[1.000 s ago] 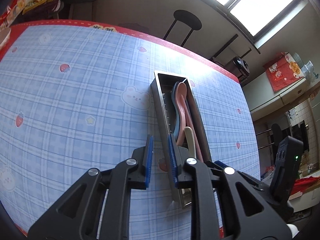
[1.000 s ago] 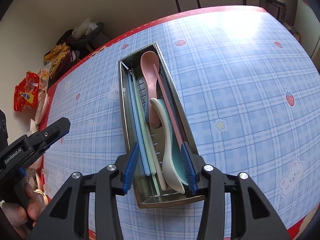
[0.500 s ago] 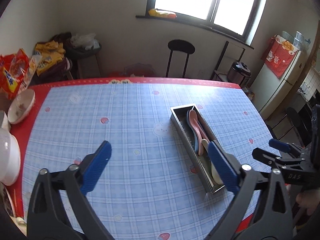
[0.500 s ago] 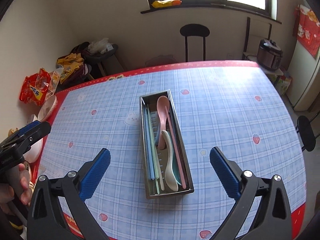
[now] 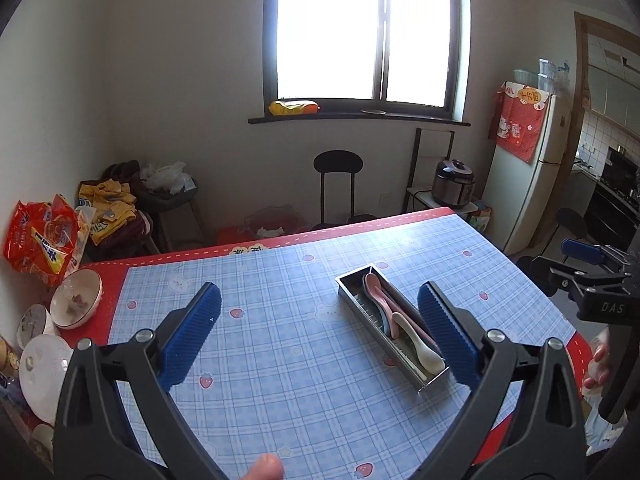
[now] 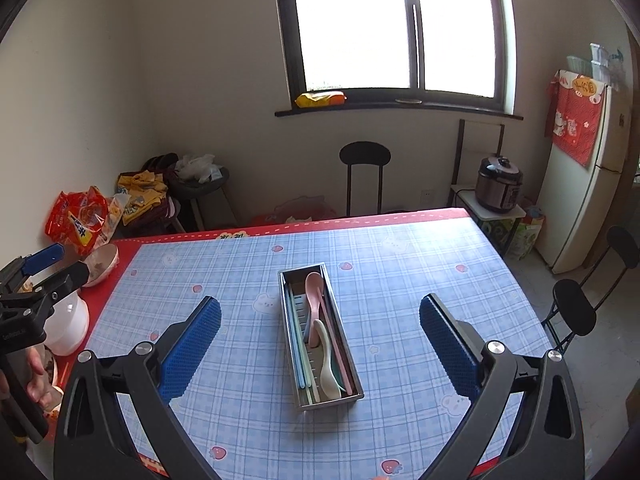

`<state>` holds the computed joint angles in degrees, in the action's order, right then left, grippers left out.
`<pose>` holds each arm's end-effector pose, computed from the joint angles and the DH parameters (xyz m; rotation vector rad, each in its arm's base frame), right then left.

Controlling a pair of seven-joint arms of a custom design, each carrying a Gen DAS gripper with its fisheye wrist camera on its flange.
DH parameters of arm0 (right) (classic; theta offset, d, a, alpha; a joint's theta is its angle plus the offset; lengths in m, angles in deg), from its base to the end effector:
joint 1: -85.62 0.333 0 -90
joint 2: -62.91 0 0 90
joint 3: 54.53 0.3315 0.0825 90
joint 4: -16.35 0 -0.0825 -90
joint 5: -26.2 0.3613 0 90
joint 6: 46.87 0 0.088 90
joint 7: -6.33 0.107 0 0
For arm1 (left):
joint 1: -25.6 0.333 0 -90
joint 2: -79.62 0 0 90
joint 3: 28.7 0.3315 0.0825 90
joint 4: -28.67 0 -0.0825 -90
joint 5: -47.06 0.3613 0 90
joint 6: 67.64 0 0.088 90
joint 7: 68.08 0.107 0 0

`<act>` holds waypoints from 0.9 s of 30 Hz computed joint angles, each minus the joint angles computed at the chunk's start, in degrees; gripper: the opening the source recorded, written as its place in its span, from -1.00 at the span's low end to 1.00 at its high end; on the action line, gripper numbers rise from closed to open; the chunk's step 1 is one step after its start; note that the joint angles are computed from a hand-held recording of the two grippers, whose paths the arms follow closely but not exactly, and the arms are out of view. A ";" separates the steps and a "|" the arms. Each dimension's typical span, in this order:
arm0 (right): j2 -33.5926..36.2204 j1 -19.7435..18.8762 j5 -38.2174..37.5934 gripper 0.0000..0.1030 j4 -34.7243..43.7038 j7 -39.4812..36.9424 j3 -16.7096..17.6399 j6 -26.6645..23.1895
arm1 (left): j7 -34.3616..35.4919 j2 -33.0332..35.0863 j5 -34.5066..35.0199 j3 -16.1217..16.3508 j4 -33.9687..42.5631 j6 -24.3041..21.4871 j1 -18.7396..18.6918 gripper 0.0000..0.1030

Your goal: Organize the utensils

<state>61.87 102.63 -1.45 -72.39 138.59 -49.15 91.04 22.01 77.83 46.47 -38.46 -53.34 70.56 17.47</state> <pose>0.5304 0.2161 0.7627 -1.5030 1.7228 -0.7914 0.5243 -0.1720 0.8272 -1.3776 1.8934 -1.0517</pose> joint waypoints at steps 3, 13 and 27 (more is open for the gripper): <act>-2.06 -0.06 -2.21 0.89 -2.04 2.67 0.47 0.63 | -0.03 -2.29 1.56 -0.15 -2.40 1.92 -0.12 0.89; -4.36 -0.56 -8.32 0.89 -2.73 7.46 3.36 -5.16 | 0.38 -4.81 0.06 0.43 -5.29 2.46 -0.96 0.89; -4.76 0.13 -12.18 0.89 -2.11 9.32 4.37 -11.97 | 0.41 -3.83 2.34 -0.01 -5.37 0.96 -1.43 0.89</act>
<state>57.11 102.76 -13.62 -74.49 147.91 -44.78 79.07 22.42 74.00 48.81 -38.46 -58.70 71.52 16.04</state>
